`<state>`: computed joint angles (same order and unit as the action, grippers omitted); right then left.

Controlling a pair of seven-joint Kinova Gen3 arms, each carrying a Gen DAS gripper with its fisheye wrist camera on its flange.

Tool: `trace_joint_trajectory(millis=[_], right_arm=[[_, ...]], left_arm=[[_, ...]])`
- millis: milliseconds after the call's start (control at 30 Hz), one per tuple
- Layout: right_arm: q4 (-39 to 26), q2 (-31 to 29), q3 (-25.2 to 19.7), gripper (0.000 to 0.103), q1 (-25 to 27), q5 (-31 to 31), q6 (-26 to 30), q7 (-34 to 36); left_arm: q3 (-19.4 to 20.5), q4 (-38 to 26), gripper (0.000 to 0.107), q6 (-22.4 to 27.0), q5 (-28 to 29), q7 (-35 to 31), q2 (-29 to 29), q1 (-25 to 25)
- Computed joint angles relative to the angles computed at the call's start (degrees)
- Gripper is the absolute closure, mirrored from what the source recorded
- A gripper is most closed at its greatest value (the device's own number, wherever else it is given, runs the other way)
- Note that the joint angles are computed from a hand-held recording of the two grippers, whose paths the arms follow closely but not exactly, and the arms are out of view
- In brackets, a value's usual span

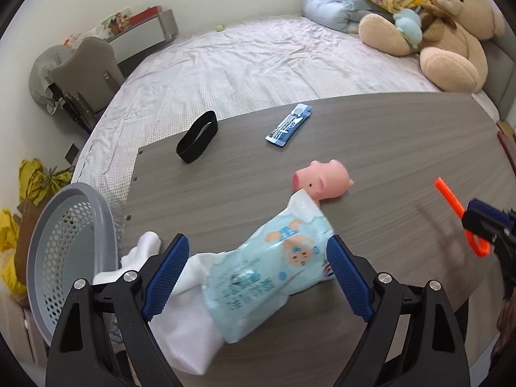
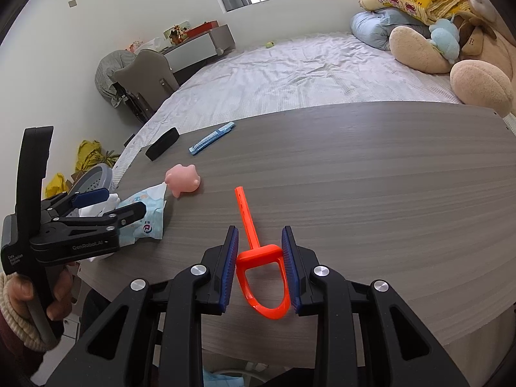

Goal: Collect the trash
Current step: 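Grasp the blue wet-wipe pack with the left gripper while the right gripper holds the orange handle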

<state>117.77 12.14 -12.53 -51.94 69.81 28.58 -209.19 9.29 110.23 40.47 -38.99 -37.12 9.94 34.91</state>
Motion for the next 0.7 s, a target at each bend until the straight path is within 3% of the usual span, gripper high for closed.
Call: trace_joint_trajectory(millis=[200, 467, 567, 700], right_arm=[[0.0, -0.1, 0.2, 0.076, 0.4, 0.1, -0.8, -0.3], [-1.0, -0.1, 0.2, 0.076, 0.5, -2.4, -0.5, 2.1], [-1.5, -0.2, 0.3, 0.076, 0.3, -3.5, 0.0, 3.4], [-1.8, -0.6, 0.4, 0.076, 0.1, -4.5, 0.6, 4.6]], left_arm=[[13.8, 2.8, 0.022, -2.4, 1.9, -14.0, -2.5, -14.8], [33.9, 2.8, 0.022, -4.3, 7.1, -32.6, -0.6, -35.7], [33.6, 0.7, 0.022, -3.0, 10.7, -39.5, 1.8, -36.6], [23.4, -0.8, 0.022, -3.0, 17.1, -46.9, 2.4, -29.3]])
